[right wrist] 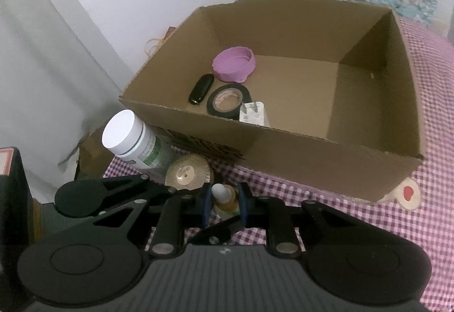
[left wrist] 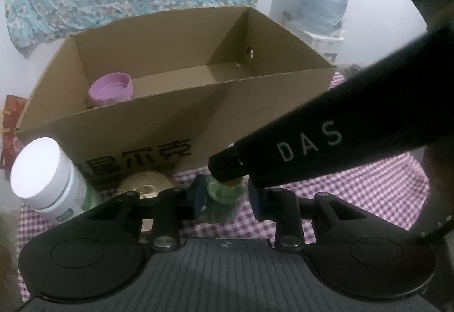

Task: Organize rigid objects
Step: 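Reach the right gripper to the green dropper bottle and grasp it, then lift the dropper bottle, carry it over the box and release it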

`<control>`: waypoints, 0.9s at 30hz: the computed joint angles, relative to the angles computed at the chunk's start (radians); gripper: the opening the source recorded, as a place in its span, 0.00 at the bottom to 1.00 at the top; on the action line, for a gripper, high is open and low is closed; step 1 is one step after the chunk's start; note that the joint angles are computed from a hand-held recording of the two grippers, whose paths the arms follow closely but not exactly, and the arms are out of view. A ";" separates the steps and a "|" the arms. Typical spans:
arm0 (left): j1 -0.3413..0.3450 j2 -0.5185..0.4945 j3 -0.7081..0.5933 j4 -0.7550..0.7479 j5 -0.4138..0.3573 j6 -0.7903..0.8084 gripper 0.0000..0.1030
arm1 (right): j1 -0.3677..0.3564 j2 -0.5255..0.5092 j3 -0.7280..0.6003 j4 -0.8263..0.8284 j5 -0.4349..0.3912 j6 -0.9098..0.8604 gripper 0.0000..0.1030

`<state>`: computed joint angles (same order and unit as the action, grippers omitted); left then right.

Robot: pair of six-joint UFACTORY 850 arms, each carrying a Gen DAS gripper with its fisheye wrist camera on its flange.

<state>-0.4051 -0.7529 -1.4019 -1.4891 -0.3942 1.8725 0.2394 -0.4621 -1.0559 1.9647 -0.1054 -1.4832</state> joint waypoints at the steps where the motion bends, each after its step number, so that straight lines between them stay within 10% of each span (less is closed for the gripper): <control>1: -0.002 0.003 0.005 -0.020 -0.002 0.022 0.30 | 0.000 0.005 0.006 0.005 0.003 -0.004 0.20; 27: -0.025 -0.041 -0.023 -0.003 0.016 0.023 0.35 | -0.020 0.035 0.053 0.018 -0.025 -0.005 0.20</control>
<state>-0.4301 -0.7937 -1.4248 -1.4925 -0.3781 1.8952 0.2190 -0.4271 -1.0030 1.9832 -0.1309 -1.4879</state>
